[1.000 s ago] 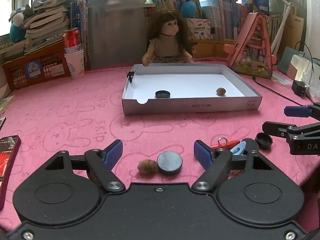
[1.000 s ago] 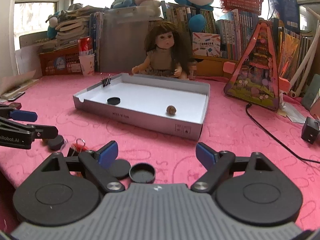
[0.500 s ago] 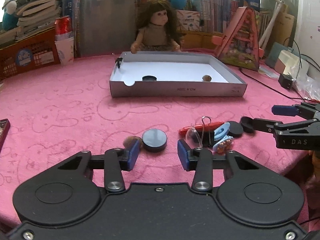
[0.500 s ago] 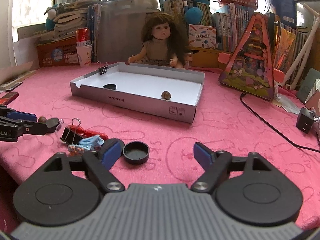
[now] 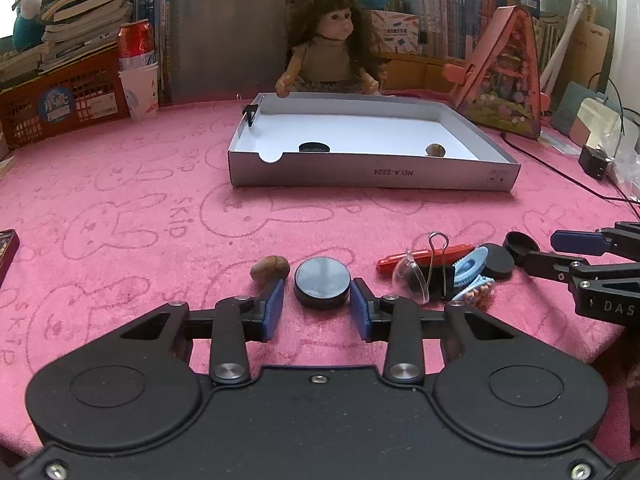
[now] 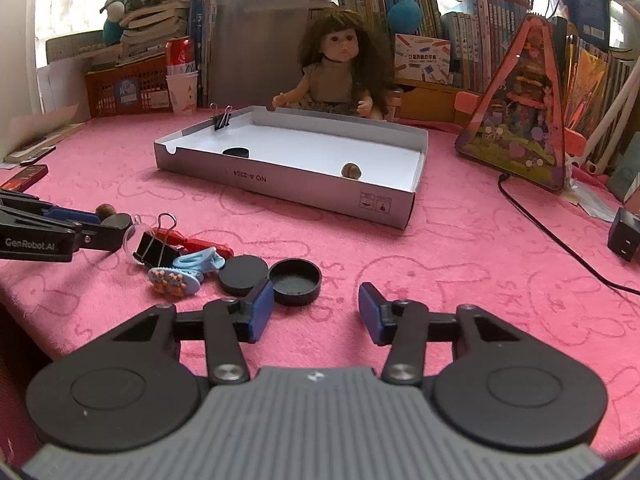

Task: Organize rigid objects
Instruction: 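Grasp a black flat disc with the left gripper while the right gripper grasps a black open cap, then carry the disc and cap over the white tray with both grippers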

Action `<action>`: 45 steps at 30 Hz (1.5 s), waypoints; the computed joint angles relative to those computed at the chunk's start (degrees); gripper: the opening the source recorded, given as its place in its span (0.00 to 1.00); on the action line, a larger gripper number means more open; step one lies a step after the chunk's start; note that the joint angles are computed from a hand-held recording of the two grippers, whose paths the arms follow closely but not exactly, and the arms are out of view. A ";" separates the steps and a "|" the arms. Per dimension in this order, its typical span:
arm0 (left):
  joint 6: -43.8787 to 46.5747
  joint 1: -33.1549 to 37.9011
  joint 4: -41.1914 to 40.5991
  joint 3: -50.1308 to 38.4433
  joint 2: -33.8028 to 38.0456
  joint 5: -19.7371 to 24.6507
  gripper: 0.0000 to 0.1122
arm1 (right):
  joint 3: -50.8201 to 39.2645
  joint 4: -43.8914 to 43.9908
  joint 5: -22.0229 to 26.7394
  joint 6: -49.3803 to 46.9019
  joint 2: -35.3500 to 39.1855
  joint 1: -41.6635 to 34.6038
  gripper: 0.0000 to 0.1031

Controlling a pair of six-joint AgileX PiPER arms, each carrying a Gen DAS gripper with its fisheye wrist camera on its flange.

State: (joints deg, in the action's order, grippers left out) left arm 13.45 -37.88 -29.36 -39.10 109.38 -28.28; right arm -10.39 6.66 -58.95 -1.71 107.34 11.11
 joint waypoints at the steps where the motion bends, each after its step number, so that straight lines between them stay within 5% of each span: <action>1: 0.22 -0.09 -0.28 -0.28 0.28 -0.15 0.31 | -0.26 0.58 -0.17 -0.28 0.31 0.49 0.54; 10: 2.71 -1.22 -3.00 -2.06 2.42 -2.04 0.31 | -2.41 2.66 -0.66 -0.64 2.36 2.16 0.54; 21: 3.50 -2.23 -4.63 -1.60 2.97 -4.13 0.26 | -3.67 0.86 0.86 0.37 2.71 1.72 0.35; 28: 4.22 -2.12 -4.36 -1.49 1.43 -3.15 0.26 | -4.82 1.43 4.52 0.82 1.10 2.11 0.35; 45: 0.20 3.92 3.88 -14.99 -0.20 11.97 0.26 | -14.89 -4.44 22.20 7.33 -7.47 -5.61 0.35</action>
State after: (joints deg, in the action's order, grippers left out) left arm 13.65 -33.97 -25.48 -54.09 109.18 -16.31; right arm -25.28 2.22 -36.75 5.63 99.87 5.50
